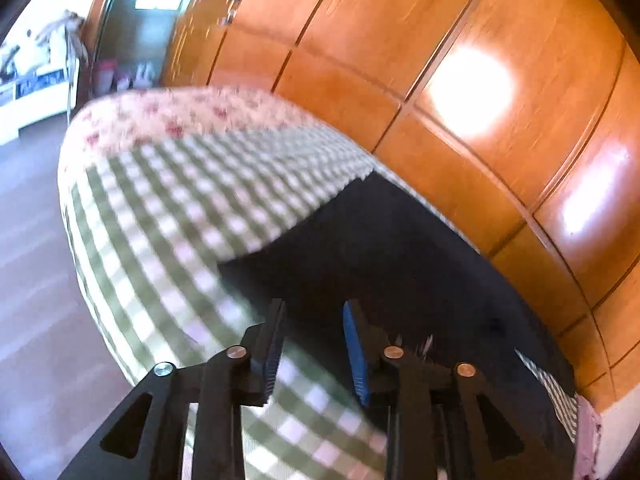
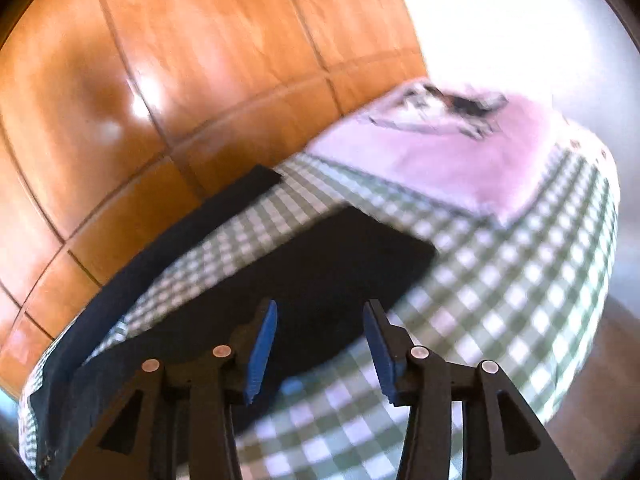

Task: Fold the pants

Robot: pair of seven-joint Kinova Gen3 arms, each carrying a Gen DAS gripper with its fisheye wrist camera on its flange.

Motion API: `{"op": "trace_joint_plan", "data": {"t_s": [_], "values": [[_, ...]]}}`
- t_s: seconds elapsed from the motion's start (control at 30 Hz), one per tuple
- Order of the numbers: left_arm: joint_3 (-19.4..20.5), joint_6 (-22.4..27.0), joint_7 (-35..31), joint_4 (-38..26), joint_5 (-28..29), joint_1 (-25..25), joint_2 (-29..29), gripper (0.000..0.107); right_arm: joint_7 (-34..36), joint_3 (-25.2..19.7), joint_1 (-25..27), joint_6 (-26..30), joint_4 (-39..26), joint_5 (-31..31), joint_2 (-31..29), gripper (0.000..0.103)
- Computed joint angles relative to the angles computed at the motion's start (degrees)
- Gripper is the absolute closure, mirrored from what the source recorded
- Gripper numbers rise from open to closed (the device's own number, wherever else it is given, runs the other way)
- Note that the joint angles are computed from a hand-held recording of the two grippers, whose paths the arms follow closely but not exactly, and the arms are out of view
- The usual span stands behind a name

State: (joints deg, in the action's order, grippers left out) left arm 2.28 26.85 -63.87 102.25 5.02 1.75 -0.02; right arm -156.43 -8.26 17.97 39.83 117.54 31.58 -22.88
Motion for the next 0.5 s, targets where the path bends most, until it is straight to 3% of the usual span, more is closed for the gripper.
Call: {"op": "trace_joint_plan", "data": {"t_s": [0.1,0.2,0.3,0.4,0.5], "values": [[6.6,2.2,-1.1,-4.4,-1.2,-3.8,3.1,0.072,6.3,3.6,-5.5,-2.1,-3.1,-1.5,4.0,0.051],[11.7,7.8,-8.0,-11.7,4.7,-6.9,8.7,0.071,13.3,8.8,-13.5,-3.7,-7.4,-5.0,10.7,0.051],[8.3,11.4,-13.8,-18.6,8.4,-2.3,13.8,0.071,20.3,12.6,-19.9,-3.7,-12.6,-7.5,17.7,0.051],[3.7,14.7,-14.2,-26.5,7.2,3.4,18.7,0.071,25.9,9.9,-18.8,-2.2,-17.7,-8.8,24.2,0.051],[7.4,17.1,-12.6,-34.4,2.4,2.1,23.9,0.071,25.7,8.8,-18.4,-0.8,-20.6,-7.6,28.6,0.051]]}}
